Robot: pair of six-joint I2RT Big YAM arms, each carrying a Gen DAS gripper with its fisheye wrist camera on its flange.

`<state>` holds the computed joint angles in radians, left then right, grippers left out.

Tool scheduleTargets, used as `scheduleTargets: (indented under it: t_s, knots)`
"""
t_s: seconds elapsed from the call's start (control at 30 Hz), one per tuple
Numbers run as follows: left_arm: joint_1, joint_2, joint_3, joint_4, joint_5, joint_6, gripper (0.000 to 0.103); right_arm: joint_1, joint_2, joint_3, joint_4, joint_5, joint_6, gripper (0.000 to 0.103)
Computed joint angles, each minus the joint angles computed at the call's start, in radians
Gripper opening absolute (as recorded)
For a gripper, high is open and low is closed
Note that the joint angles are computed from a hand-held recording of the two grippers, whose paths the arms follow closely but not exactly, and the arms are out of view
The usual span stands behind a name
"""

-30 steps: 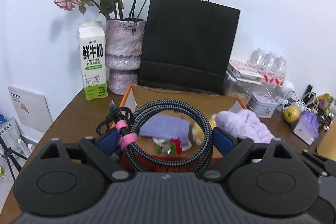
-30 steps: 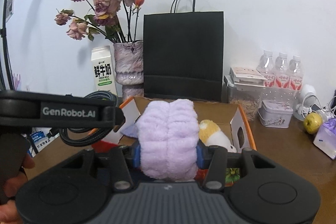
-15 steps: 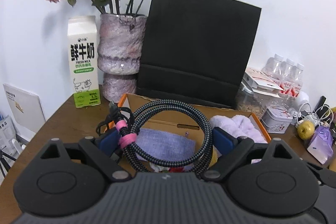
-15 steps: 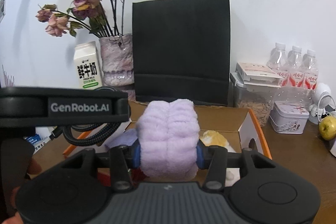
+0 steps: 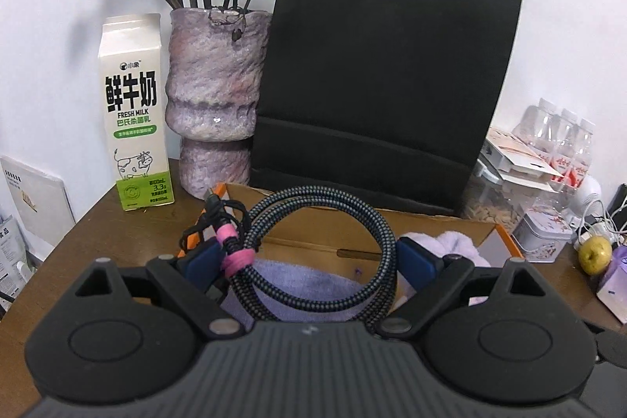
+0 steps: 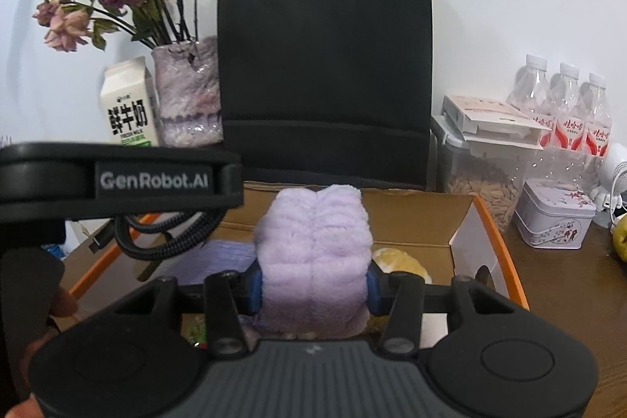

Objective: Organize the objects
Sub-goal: 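Lower the cable into the box and open the left gripper while the right gripper lowers the scrunchie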

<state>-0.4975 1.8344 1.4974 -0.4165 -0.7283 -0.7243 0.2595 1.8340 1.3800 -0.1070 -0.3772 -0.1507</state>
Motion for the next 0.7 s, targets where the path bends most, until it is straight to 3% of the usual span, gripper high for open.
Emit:
scheduleTargets:
  t_s: [0.7]
  knots:
    - [0.054,0.085,0.082,-0.063,0.087,0.014,0.095,0.002,0.085,0.105,-0.046,0.058,0.007,0.047]
